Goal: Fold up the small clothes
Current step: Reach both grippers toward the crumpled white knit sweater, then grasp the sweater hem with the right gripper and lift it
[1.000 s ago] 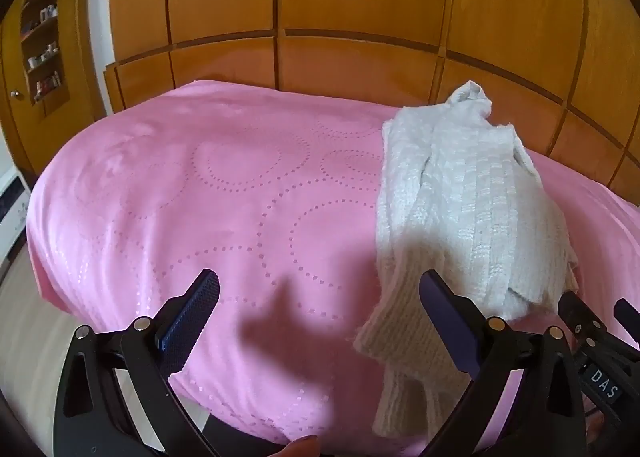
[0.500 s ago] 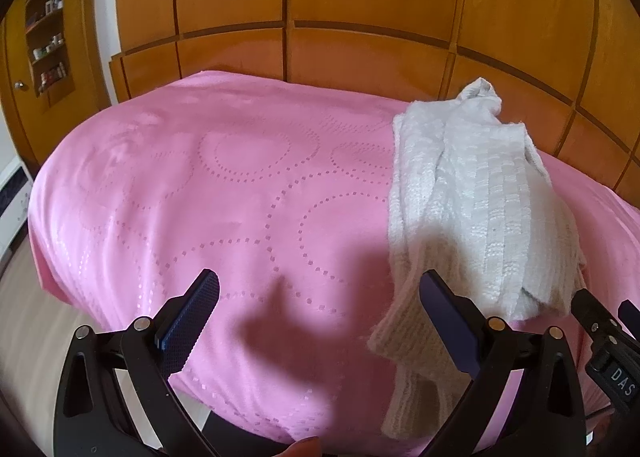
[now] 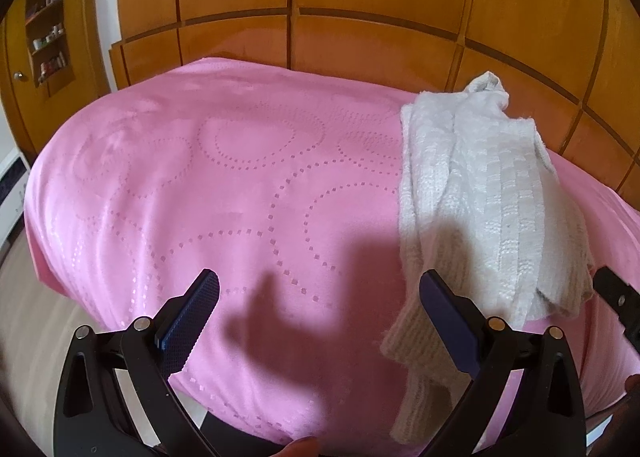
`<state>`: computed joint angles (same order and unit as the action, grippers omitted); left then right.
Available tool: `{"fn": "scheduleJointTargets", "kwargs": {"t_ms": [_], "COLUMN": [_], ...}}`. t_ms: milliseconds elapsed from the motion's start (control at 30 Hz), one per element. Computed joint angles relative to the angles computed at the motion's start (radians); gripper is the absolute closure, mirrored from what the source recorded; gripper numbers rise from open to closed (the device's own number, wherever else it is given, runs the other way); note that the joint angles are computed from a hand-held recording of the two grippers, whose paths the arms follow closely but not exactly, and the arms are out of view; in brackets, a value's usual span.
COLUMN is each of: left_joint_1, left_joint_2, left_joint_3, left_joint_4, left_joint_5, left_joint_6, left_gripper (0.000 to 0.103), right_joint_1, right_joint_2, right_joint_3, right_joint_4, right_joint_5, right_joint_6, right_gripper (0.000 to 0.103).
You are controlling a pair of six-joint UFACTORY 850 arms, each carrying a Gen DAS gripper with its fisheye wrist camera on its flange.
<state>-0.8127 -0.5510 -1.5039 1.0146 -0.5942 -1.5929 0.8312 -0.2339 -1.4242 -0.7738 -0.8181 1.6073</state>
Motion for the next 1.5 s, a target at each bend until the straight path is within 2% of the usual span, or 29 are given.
{"fn": "scheduleJointTargets", "kwargs": {"t_ms": [67, 133, 233, 333, 400, 433, 467, 533, 667, 800, 867, 967, 1133, 1267, 1333, 1433, 1500], "left_joint_1": [0.003, 0.005, 0.007, 0.006, 0.007, 0.007, 0.007, 0.006, 0.009, 0.011, 0.012, 0.011, 0.017, 0.018, 0.022, 0.022, 0.019], "left_joint_2": [-0.001, -0.008, -0.004, 0.003, 0.004, 0.004, 0.002, 0.004, 0.002, -0.005, -0.005, -0.009, -0.012, -0.031, -0.051, -0.063, -0.061], "left_joint_3": [-0.002, -0.015, -0.010, -0.001, 0.000, -0.001, -0.003, 0.000, -0.003, -0.014, -0.014, -0.014, -0.022, -0.046, -0.074, -0.101, -0.107], "left_joint_4": [0.001, -0.004, 0.006, 0.026, 0.028, 0.023, 0.019, 0.018, 0.002, -0.021, -0.027, -0.018, -0.090, -0.191, -0.318, -0.437, -0.449], "left_joint_5": [-0.004, -0.013, -0.018, -0.022, -0.022, -0.020, -0.020, -0.018, -0.016, -0.010, 0.005, 0.026, 0.114, 0.143, 0.154, 0.174, 0.190], "left_joint_6": [0.002, 0.004, -0.007, -0.023, -0.022, -0.016, -0.011, -0.009, 0.008, 0.033, 0.053, 0.069, 0.153, 0.272, 0.406, 0.532, 0.554], "left_gripper": [0.004, 0.004, 0.004, 0.004, 0.004, 0.004, 0.004, 0.004, 0.004, 0.004, 0.004, 0.004, 0.004, 0.004, 0.004, 0.004, 0.004], "right_joint_1": [-0.024, -0.052, -0.083, -0.113, -0.121, -0.128, -0.131, -0.135, -0.136, -0.144, -0.148, -0.168, -0.272, -0.399, -0.463, -0.506, -0.529], "right_joint_2": [0.005, -0.007, -0.066, -0.135, -0.178, -0.197, -0.215, -0.227, -0.196, -0.109, -0.072, -0.013, 0.022, -0.009, -0.039, -0.094, -0.107], "right_joint_3": [0.004, -0.013, -0.082, -0.152, -0.197, -0.215, -0.234, -0.248, -0.220, -0.160, -0.142, -0.114, -0.087, -0.102, -0.120, -0.143, -0.134], "right_joint_4": [0.055, 0.131, 0.280, 0.473, 0.532, 0.574, 0.614, 0.658, 0.649, 0.503, 0.392, 0.158, -0.077, -0.113, -0.098, -0.126, -0.104], "right_joint_5": [0.100, 0.206, 0.272, 0.284, 0.277, 0.273, 0.267, 0.252, 0.283, 0.281, 0.254, 0.143, -0.123, -0.256, -0.292, -0.386, -0.406], "right_joint_6": [-0.050, -0.140, -0.319, -0.518, -0.602, -0.660, -0.708, -0.756, -0.782, -0.708, -0.648, -0.510, -0.396, -0.365, -0.365, -0.386, -0.386], "right_gripper": [0.049, 0.056, 0.059, 0.063, 0.067, 0.072, 0.082, 0.096, 0.097, 0.097, 0.097, 0.097, 0.098, 0.098, 0.098, 0.097, 0.095]}}
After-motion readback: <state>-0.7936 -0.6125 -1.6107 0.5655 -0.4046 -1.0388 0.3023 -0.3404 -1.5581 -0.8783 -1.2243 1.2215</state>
